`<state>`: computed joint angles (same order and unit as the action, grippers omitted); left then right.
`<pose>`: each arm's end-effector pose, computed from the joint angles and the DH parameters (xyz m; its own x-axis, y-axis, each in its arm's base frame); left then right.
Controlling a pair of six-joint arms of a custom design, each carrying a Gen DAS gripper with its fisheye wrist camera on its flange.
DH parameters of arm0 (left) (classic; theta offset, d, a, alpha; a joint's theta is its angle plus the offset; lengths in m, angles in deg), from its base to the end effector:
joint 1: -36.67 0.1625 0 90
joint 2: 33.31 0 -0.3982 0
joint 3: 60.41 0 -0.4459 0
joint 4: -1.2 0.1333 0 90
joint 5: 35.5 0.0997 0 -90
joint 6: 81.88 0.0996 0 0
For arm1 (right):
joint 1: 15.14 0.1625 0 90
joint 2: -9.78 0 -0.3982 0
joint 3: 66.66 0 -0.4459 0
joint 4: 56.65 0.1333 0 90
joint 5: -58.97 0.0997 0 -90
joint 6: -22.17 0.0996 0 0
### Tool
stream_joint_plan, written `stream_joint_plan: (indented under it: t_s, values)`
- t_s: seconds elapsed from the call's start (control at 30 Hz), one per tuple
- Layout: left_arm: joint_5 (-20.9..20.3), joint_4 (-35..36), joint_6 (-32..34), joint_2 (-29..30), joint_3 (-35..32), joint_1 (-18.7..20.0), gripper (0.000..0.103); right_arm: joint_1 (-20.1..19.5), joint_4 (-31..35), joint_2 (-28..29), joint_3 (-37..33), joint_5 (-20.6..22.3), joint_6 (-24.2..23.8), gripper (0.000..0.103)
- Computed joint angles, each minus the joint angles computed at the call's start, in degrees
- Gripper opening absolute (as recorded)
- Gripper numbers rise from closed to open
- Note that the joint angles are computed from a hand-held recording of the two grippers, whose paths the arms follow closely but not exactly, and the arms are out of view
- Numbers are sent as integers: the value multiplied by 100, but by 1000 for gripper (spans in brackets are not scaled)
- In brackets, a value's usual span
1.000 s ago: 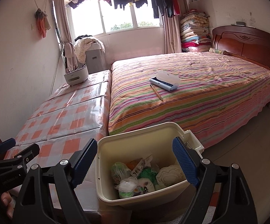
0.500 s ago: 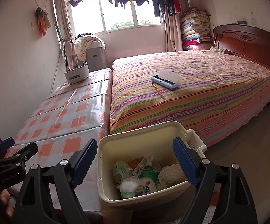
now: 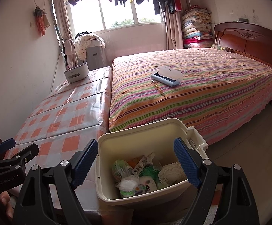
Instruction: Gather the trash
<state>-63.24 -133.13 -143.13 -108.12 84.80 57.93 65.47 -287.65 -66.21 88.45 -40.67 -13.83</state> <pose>-0.2208 -0.3235 0.0413 -0.6408 -0.0091 -0.7677 0.5725 0.6606 -0.4856 0.0638 -0.3290 0.1526 -0.8126 -0.0253 0.5823 -0.4953 0.5564 -0.6671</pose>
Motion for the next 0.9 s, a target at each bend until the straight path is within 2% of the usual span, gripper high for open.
stream_joint_plan:
  t_s: [0.3,0.9]
  values:
    - [-16,-281,150,139,-28,-6,95,-73,30,-59,23,35,2,80]
    - [-247,-1392,1098,869,-290,-148,95,-347,12,-369,186,203,4,81]
